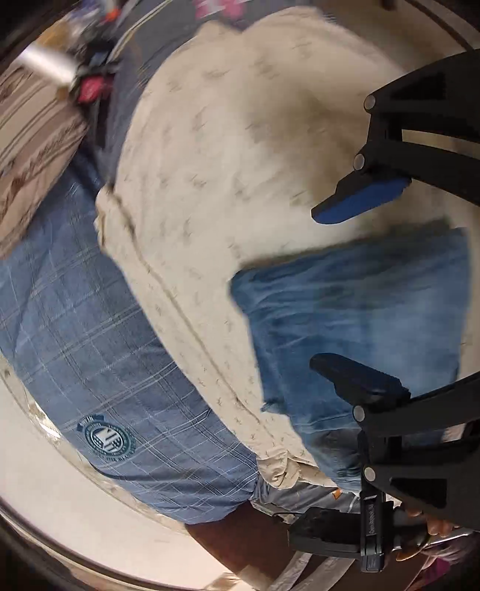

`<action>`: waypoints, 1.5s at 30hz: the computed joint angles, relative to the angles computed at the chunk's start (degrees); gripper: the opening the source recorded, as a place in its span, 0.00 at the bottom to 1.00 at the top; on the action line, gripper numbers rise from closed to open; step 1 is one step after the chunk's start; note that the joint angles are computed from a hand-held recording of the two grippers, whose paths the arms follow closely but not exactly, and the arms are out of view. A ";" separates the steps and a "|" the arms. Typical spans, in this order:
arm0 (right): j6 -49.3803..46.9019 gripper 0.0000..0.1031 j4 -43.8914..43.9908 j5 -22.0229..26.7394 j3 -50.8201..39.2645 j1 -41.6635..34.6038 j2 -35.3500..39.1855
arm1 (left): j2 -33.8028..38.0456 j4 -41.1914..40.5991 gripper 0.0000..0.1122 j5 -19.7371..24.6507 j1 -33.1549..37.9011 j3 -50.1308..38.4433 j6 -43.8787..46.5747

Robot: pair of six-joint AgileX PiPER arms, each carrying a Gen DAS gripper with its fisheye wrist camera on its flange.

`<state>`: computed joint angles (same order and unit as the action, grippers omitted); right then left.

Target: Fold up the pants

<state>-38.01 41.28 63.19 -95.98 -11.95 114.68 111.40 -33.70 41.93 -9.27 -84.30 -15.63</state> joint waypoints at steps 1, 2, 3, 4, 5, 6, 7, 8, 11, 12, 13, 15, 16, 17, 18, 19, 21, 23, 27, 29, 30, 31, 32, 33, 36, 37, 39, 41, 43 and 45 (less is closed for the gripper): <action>-0.52 0.73 -0.06 -0.21 3.07 -1.04 -1.17 | -0.22 -0.95 0.38 -0.37 -0.88 1.05 0.90; -1.15 0.72 0.12 -0.68 5.58 -1.76 -1.69 | -0.23 0.39 0.37 0.21 -1.15 1.20 0.55; -1.85 0.69 0.10 -0.86 7.21 -2.12 -1.51 | 1.29 3.10 0.35 1.02 -2.40 -0.42 -1.19; -2.58 0.43 -0.74 -1.02 8.74 -1.88 -1.38 | 2.08 3.52 0.28 2.70 -3.27 -1.86 -1.21; -3.41 0.25 -2.10 -1.36 10.37 -1.46 -2.09 | 1.88 1.66 0.22 2.96 -3.46 -1.59 0.16; -4.09 0.25 -3.68 -3.47 12.16 -0.55 -3.92 | 1.53 0.69 0.22 3.08 -3.75 -1.74 0.32; -6.95 0.23 -2.97 -6.07 14.47 -0.18 -6.58 | 0.68 2.01 0.22 2.23 -4.41 -1.27 -1.38; -10.23 0.22 -2.41 -9.28 17.52 0.12 -9.85 | 0.99 4.39 0.22 2.44 -4.97 -1.94 -3.57; -9.63 0.21 -12.33 -22.16 22.07 5.21 -12.29 | 3.37 4.35 0.21 3.23 -4.17 -1.45 -4.76; -8.75 0.21 -14.21 -23.09 21.96 5.77 -10.37 | 2.27 -0.23 0.21 1.00 -2.80 1.70 -1.79; -7.80 0.23 -13.79 -21.97 21.25 5.13 -9.56 | 1.08 -4.00 0.20 0.61 -1.54 3.66 1.01; -7.18 0.27 -12.23 -17.94 19.17 3.70 -9.61 | -1.07 -5.90 0.19 0.57 -0.43 5.76 3.89; -7.68 0.27 -10.44 -16.07 18.37 2.85 -9.65 | -3.04 -4.34 0.19 -0.01 -0.44 6.84 3.53; -9.17 0.31 -6.63 -13.15 17.33 1.05 -9.68 | -4.97 -2.81 0.18 -0.67 -0.58 8.00 2.92; -10.13 0.34 -3.65 -10.13 16.00 -0.39 -9.37 | -6.60 -2.02 0.18 -1.38 -0.68 8.50 2.90; -10.22 0.42 -2.25 -8.67 15.12 -0.79 -9.18 | -8.08 -2.88 0.18 -1.61 -0.46 8.63 3.98; -10.43 0.44 0.98 -6.54 13.40 -1.05 -8.84 | -9.75 -2.64 0.23 -1.44 -0.52 6.39 3.87; -10.42 0.44 3.96 -4.07 10.46 -0.35 -7.43 | -9.22 4.04 0.27 -1.97 -1.81 1.47 -1.71; -8.70 0.44 6.73 -4.02 5.16 2.89 -3.34 | -3.00 14.52 0.28 -0.42 -3.98 -8.42 -10.19; -8.18 0.44 8.02 -4.08 4.08 3.84 -1.42 | 0.47 16.35 0.28 0.69 -4.43 -11.44 -12.58; -7.21 0.44 7.24 -3.99 2.66 4.54 0.56 | 3.61 18.77 0.28 2.57 -4.75 -14.10 -15.06; -5.95 0.42 5.35 -4.68 1.95 5.28 1.95 | 6.95 19.91 0.28 3.73 -5.53 -16.68 -16.69; -4.33 0.43 2.76 -6.07 1.67 6.24 3.60 | 10.61 18.76 0.21 3.85 -5.23 -18.51 -16.06; -4.77 0.43 2.46 -6.80 1.74 6.56 4.93 | 11.98 16.29 0.16 1.79 -4.76 -18.05 -14.00; -9.76 0.43 4.75 -11.93 6.02 7.08 2.81 | 10.53 12.71 0.15 -1.93 -3.91 -14.42 -10.81; -9.46 0.43 3.68 -12.71 6.48 7.61 2.14 | 10.44 10.73 0.15 -0.48 -3.28 -14.81 -9.67; -6.46 0.43 0.27 -11.82 5.78 8.26 1.12 | 10.17 7.08 0.15 1.78 -1.66 -15.27 -7.41; -7.28 0.45 2.00 -10.57 7.69 6.98 -1.42 | 5.73 4.19 0.17 1.85 0.16 -10.61 -3.39; -11.22 0.63 5.67 -10.59 12.28 4.76 -5.22 | 2.22 4.95 0.22 0.50 -0.27 -6.12 -0.65; -14.50 0.79 7.52 -12.29 17.62 3.25 -8.42 | 2.43 9.12 0.35 0.72 -1.97 -5.16 -2.32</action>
<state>-52.50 48.80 50.90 -78.36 -8.70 106.27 113.82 -24.58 42.65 -11.24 -89.46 -17.95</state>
